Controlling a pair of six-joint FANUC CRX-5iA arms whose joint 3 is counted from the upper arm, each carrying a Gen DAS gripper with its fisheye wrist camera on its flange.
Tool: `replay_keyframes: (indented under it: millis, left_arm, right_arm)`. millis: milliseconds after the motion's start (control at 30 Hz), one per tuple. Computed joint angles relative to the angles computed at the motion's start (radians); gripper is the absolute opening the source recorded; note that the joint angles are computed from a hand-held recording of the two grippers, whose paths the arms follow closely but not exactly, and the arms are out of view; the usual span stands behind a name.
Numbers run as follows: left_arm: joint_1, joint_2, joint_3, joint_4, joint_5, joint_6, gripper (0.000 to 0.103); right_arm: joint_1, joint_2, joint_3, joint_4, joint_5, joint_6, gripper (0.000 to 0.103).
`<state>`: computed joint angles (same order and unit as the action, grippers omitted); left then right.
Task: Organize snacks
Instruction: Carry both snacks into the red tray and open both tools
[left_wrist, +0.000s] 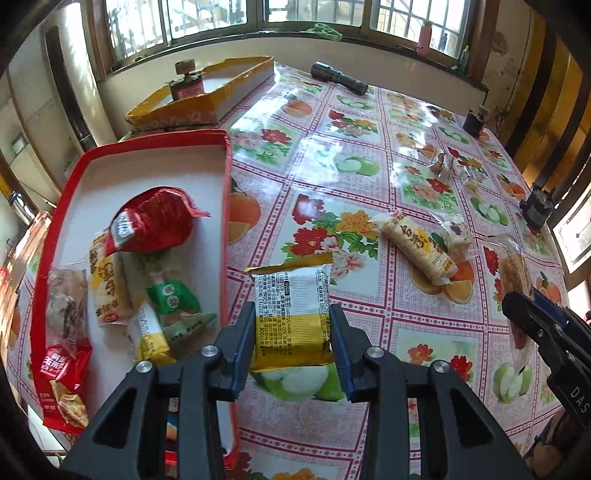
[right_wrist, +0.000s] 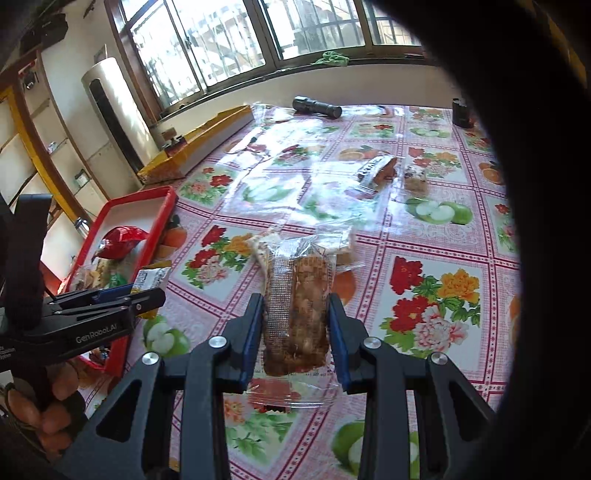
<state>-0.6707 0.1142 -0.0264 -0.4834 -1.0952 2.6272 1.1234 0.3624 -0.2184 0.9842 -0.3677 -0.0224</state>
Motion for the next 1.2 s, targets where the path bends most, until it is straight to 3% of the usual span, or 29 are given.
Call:
replay_keyframes:
  millis: [167, 400, 667, 1200]
  left_arm:
    - [-0.002, -0.056, -0.043, -0.040, -0.041, 0.054, 0.038]
    - [0.014, -0.117, -0.099, -0.063, -0.074, 0.098, 0.038]
    - [0.021, -0.170, -0.130, -0.107, -0.116, 0.140, 0.038]
    - [0.105, -0.247, -0.192, -0.124, -0.143, 0.162, 0.038]
  right_arm:
    - [0.007, 0.011, 0.006, 0.027, 0.100, -0.013, 0.036]
    - [0.063, 0.061, 0.102, -0.175, 0.126, 0.199, 0.036]
    - [0.116, 0.125, 0.262, -0.499, 0.074, 0.541, 0.036]
    - [0.154, 0.265, 0.573, -0.897, -0.068, 0.983, 0.036]
